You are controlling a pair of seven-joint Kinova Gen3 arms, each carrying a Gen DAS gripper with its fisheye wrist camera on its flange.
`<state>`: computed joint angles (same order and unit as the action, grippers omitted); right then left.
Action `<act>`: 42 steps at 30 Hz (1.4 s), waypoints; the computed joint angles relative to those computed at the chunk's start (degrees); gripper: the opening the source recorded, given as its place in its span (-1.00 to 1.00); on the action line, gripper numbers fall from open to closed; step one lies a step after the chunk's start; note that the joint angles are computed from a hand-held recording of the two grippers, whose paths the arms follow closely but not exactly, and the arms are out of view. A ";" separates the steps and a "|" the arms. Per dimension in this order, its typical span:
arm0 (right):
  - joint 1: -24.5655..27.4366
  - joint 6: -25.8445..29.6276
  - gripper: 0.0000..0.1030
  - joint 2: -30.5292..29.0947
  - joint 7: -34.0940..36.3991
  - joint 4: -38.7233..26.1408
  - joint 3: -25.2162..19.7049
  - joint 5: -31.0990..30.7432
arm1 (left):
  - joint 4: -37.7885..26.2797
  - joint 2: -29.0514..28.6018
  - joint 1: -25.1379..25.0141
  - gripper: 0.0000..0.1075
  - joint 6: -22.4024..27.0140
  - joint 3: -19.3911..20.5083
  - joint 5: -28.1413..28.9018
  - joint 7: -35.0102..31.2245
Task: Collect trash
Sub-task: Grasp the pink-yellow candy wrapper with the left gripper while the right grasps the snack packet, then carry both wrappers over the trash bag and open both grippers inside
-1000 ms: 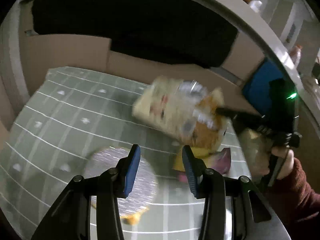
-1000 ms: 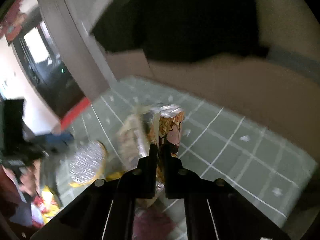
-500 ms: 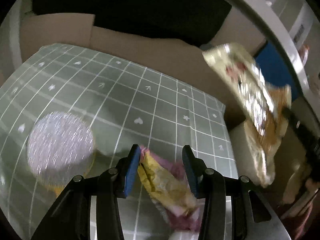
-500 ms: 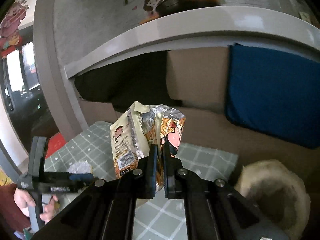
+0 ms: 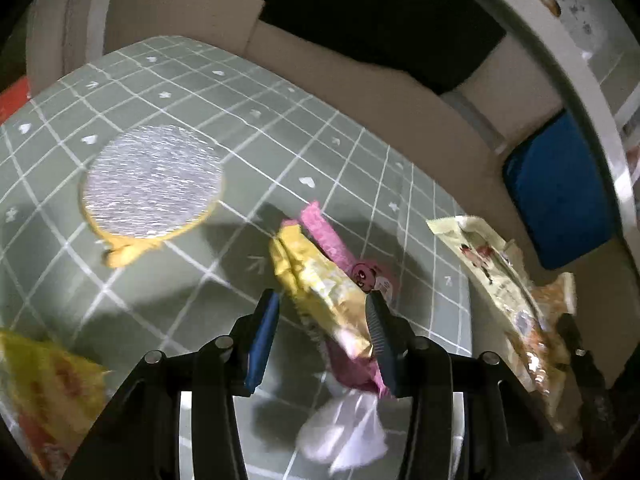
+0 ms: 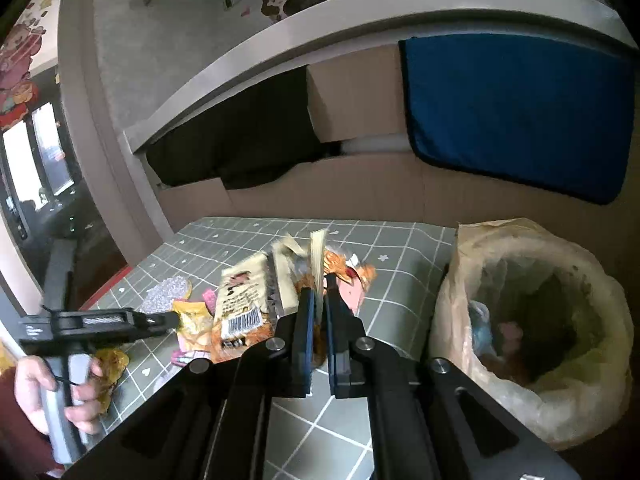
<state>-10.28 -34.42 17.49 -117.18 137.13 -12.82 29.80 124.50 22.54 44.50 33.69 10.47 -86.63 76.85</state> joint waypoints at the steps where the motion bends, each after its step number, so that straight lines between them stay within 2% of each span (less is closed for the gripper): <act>1: 0.01 -0.10 -0.89 -0.19 0.02 0.22 0.07 -0.21 | -0.91 0.82 -0.51 -0.16 0.52 0.60 1.21 -1.58; 2: 0.11 -0.34 -0.89 -0.35 -0.06 0.55 0.10 -0.23 | -1.84 1.84 -0.88 -0.17 0.10 0.52 1.80 -2.23; 3: 0.15 -0.31 -0.89 -0.51 -0.19 0.61 0.09 -0.16 | -1.97 1.98 -0.24 -0.28 -0.98 -0.61 1.61 -1.95; 4: 0.19 -0.45 -0.89 -0.65 -0.03 0.76 0.24 -0.16 | -1.92 2.04 0.00 -0.47 -2.19 -1.34 0.49 -0.73; 6: -0.15 -1.09 -0.89 -0.85 1.23 1.43 0.76 -0.94 | -2.11 1.89 0.11 -0.66 -1.81 -0.82 -0.30 -1.10; 11: 0.91 -2.81 -0.89 -1.66 1.24 2.25 1.19 -0.29 | -3.56 -0.65 3.89 -0.71 8.28 0.93 4.47 -8.45; 17: 1.69 -7.30 -0.89 -5.83 3.40 4.96 3.56 -2.16 | -9.96 -2.26 14.57 -0.71 22.26 -2.92 8.01 -19.96; 18: 1.68 -7.90 -0.89 -6.92 4.62 5.51 4.28 -3.19 | -11.01 -1.99 15.14 -0.71 23.69 -2.68 7.55 -21.44; 20: 1.69 -8.70 -0.89 -8.26 6.33 6.28 5.33 -4.76 | -13.79 -0.84 13.71 -0.71 26.40 0.79 5.87 -24.66; 22: 2.20 -9.95 -0.89 -9.39 8.13 7.28 6.58 -6.45 | -16.07 0.38 12.16 -0.71 25.65 2.65 3.64 -26.64; 29: 6.02 -13.35 -0.89 -9.20 11.60 9.53 9.90 -8.73 | -25.81 7.41 11.58 -0.71 15.21 -0.25 -3.65 -31.36; 33: 7.88 -14.16 -0.89 -6.28 14.71 8.75 10.98 -11.37 | -32.38 11.94 11.41 -0.71 8.88 -2.54 -3.79 -35.18; 36: 9.52 -12.39 -0.89 -3.55 14.92 5.86 11.14 -11.72 | -37.78 15.50 9.51 -0.71 3.45 -3.37 0.14 -41.24; 38: 10.69 -10.73 -0.89 -1.84 14.65 3.97 11.04 -11.20 | -41.15 18.06 6.90 -0.71 3.21 -0.64 2.24 -45.90; 42: 11.54 -7.19 -0.89 2.10 16.12 0.83 10.80 -12.16 | -47.92 23.96 -0.40 -0.71 5.68 9.98 3.32 -55.22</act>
<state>1.26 -41.60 19.59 -101.06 137.96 -2.02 17.63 76.58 46.49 44.09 39.37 20.45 -83.32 21.63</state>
